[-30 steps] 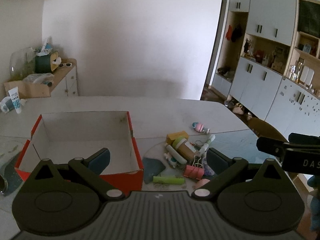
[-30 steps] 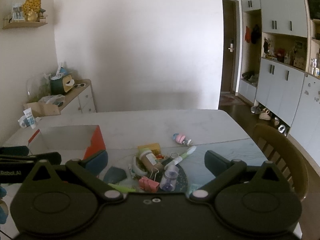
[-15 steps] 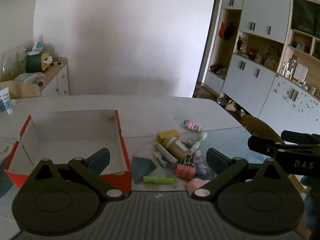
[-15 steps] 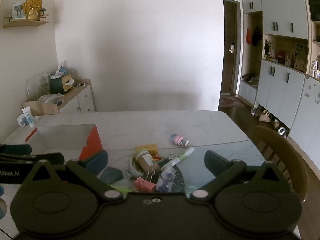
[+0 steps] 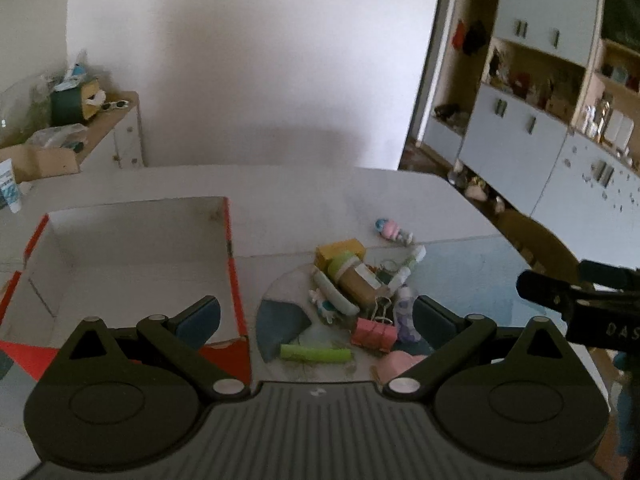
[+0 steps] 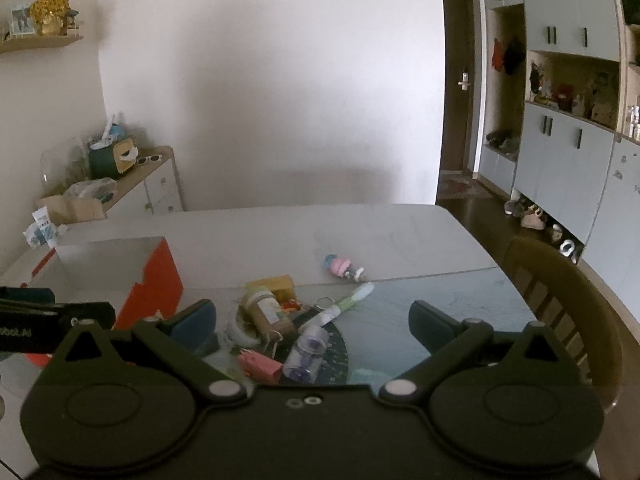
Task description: Organize rigid objects
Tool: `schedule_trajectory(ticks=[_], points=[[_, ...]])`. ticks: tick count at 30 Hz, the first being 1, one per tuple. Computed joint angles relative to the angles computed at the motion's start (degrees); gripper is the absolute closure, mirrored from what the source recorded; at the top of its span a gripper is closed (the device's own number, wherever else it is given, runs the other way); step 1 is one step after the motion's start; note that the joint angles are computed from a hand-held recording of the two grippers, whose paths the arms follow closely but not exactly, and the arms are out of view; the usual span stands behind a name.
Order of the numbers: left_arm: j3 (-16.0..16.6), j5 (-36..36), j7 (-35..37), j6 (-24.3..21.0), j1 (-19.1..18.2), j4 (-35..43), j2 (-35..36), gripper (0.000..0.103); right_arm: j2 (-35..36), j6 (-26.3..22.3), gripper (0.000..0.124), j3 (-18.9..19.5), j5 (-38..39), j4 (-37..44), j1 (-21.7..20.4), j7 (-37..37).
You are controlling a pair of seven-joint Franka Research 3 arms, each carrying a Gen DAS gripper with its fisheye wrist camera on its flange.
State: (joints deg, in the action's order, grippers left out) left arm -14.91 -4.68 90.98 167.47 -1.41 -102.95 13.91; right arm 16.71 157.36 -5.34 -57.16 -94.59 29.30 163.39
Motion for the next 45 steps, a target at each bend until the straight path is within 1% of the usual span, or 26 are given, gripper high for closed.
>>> schedule_trajectory(ticks=[2, 4, 5, 7, 9, 11, 13, 14, 16, 17, 18, 19, 21, 22, 26, 28, 29, 30, 33, 38, 40, 42, 44, 45], points=[[-0.88, -0.87, 1.45, -1.98, 0.38, 1.55, 1.13, 0.000, 0.20, 1.75, 0.021, -0.02, 0.98, -0.62, -0.94, -1.00], [-2.12, -2.71, 3.63, -4.09, 0.97, 2.93, 2.17, 0.000, 0.76, 2.16, 0.022, -0.12, 2.37, -0.78, -1.67, -3.82], [-2.65, -3.64, 4.76, -5.30, 1.15, 3.69, 2.74, 0.000, 1.08, 2.82, 0.022, -0.02, 3.63, -0.99, -2.21, -5.68], [-3.93, -6.36, 7.60, -7.58, 1.81, 5.02, 3.79, 0.000, 1.91, 4.10, 0.024, 0.77, 8.52, -1.40, -3.77, -11.44], [-4.02, -7.46, 8.95, -9.29, 1.37, 6.27, 4.86, 0.000, 2.82, 5.95, 0.026, 0.87, 12.10, -1.81, -4.70, -16.31], [-3.64, -6.91, 10.08, -8.48, 0.28, 6.74, 5.88, 0.000, 3.75, 6.70, 0.027, 1.25, 15.72, -1.96, -5.56, -21.36], [-4.63, -7.73, 12.44, -7.24, 0.45, 7.13, 7.10, 0.000, 4.99, 7.63, 0.027, 2.64, 20.63, -1.81, -7.34, -27.60], [-4.81, -7.88, 12.84, -6.95, 0.32, 7.38, 7.69, 0.000, 5.69, 7.07, 0.027, 3.07, 22.55, -1.32, -7.78, -30.20], [-3.78, -6.27, 11.12, -6.92, -1.28, 8.38, 9.28, 0.000, 7.34, 5.74, 0.030, 4.40, 26.95, -0.02, -9.18, -36.10], [-3.05, -5.15, 9.66, -7.29, -2.15, 8.92, 10.01, 0.000, 7.94, 5.35, 0.031, 4.25, 28.20, 0.38, -9.15, -37.57], [-3.43, -5.05, 9.57, -7.23, -2.10, 9.23, 10.86, 0.000, 8.57, 4.82, 0.033, 4.61, 30.13, 0.87, -9.60, -39.64], [-3.18, -4.15, 9.01, -7.12, -2.57, 9.68, 11.68, 0.000, 9.44, 4.28, 0.034, 5.73, 32.95, 1.56, -10.69, -42.55], [-1.81, -0.93, 7.05, -6.33, -4.32, 9.74, 12.73, 0.000, 10.72, 3.24, 0.037, 6.20, 36.39, 2.57, -11.22, -46.03], [-1.96, -0.03, 6.89, -5.42, -4.48, 9.53, 13.19, 0.000, 11.33, 3.01, 0.041, 7.00, 38.53, 3.03, -11.94, -48.53], [-2.12, 3.31, 4.96, -3.45, -5.41, 9.70, 15.18, 0.000, 13.56, 1.66, 0.043, 8.03, 44.07, 5.11, -12.74, -56.35], [-0.50, 6.03, 2.43, -3.89, -7.24, 10.84, 16.48, 0.000, 14.45, 0.78, 0.047, 8.38, 46.80, 6.07, -12.98, -59.52], [-0.55, 6.81, 1.97, -4.52, -7.39, 11.45, 17.12, 0.001, 15.06, 0.11, 0.048, 8.41, 48.00, 6.90, -12.98, -60.99], [0.08, 8.04, 1.08, -4.79, -8.09, 12.20, 17.92, 0.001, 15.72, -0.34, 0.050, 7.92, 48.77, 7.73, -12.57, -61.80], [0.31, 9.98, -0.43, -5.00, -8.65, 13.65, 19.97, 0.001, 17.11, -2.06, 0.051, 7.64, 52.56, 9.72, -12.34, -64.75], [1.17, 12.73, -3.21, -5.30, -9.67, 14.88, 21.77, 0.002, 18.74, -4.30, 0.061, 6.31, 57.44, 12.13, -11.16, -68.84], [1.36, 13.90, -3.54, -5.46, -10.02, 15.31, 22.19, 0.012, 19.12, -4.95, 0.068, 5.82, 58.57, 12.74, -10.75, -70.01], [1.99, 14.98, -4.47, -5.99, -10.65, 15.93, 22.56, 0.015, 19.54, -5.32, 0.068, 5.47, 59.41, 13.44, -10.47, -70.82], [2.39, 15.69, -5.68, -6.05, -11.09, 16.11, 22.70, 0.019, 19.93, -5.71, 0.072, 5.04, 59.74, 14.15, -10.12, -71.44], [2.94, 16.44, -6.38, -5.75, -11.61, 16.23, 22.80, 0.024, 20.08, -5.94, 0.075, 4.91, 59.97, 14.47, -10.04, -71.60]])
